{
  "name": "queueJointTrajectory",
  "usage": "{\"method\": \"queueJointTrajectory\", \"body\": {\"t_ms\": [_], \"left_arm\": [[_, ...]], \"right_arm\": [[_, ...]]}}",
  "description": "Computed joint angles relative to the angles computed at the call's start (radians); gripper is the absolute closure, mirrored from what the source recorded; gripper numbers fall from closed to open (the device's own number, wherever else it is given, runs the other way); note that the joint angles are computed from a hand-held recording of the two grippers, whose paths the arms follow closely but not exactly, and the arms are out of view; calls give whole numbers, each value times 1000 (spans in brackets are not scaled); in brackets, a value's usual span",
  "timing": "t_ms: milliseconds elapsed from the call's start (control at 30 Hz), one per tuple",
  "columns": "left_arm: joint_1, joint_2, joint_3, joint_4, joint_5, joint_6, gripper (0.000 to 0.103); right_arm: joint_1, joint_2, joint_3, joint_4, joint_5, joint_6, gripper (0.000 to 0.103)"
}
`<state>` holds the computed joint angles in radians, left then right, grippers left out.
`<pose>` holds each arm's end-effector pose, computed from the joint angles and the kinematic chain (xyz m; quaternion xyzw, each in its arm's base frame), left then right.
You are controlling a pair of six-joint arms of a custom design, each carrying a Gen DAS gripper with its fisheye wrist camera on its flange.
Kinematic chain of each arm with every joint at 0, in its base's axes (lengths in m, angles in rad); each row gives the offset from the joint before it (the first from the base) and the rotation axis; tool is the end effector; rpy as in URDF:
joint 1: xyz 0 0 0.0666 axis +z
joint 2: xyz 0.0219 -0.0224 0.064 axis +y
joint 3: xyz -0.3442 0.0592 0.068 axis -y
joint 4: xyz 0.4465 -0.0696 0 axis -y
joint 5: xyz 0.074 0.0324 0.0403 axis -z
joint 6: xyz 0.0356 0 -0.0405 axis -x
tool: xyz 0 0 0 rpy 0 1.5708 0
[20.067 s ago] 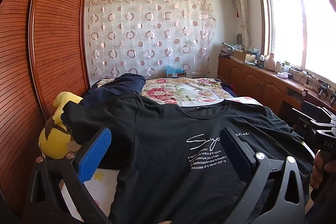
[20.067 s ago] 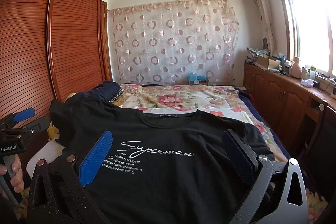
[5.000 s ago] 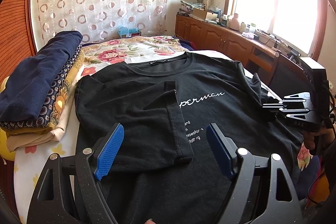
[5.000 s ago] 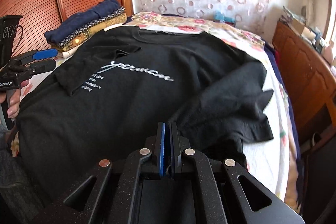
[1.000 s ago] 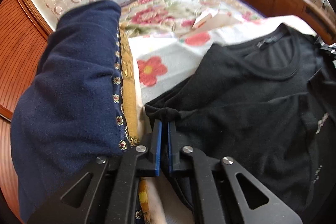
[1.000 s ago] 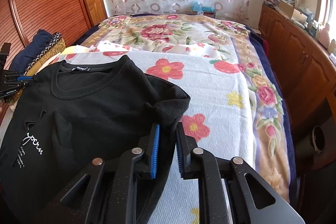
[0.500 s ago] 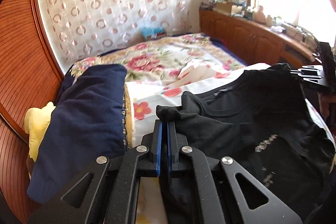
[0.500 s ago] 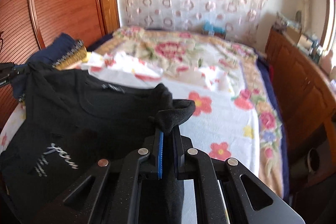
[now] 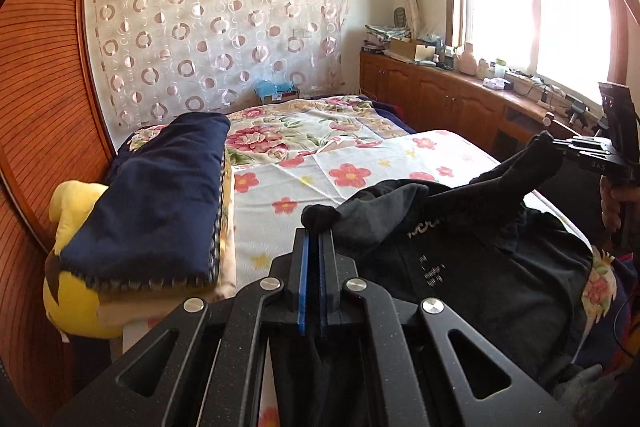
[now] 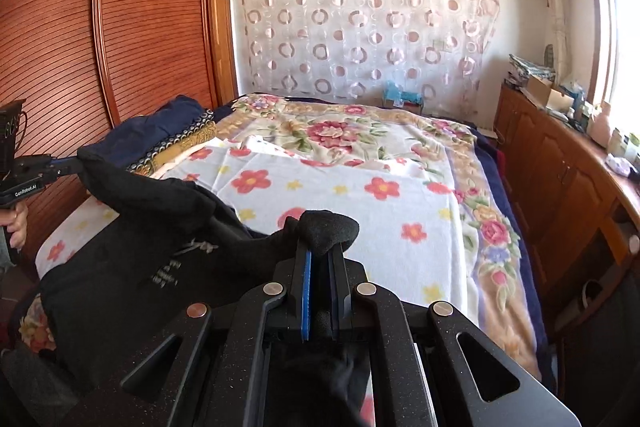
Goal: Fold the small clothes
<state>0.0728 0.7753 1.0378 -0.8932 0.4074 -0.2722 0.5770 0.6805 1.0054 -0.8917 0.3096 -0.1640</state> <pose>0.3411 0.0103 0.4729 0.1781 0.8597 -0.1015 0.4679 0.2670 0.1603 0.4844 -0.1050 0.8630 0.0462 0.4921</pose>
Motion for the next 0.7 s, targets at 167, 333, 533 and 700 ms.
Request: {"method": "queueJointTrajectory", "body": {"t_ms": [167,333,533,700], "left_arm": [[65,-67,-31,-11,79,11,98],[138,-143,-51,-63,152,-4,98],[199,-216,-86,-171,178,-72,98],[213,-225,-129,-224,154,-114,98]], "right_arm": [[80,-122,-57,-47,54,-96,96],[142,-153,-35,-116,121,-113,96],[242,-148,19,-237,229,-167,96],[285,-150,8,-320,203,-236,96]]}}
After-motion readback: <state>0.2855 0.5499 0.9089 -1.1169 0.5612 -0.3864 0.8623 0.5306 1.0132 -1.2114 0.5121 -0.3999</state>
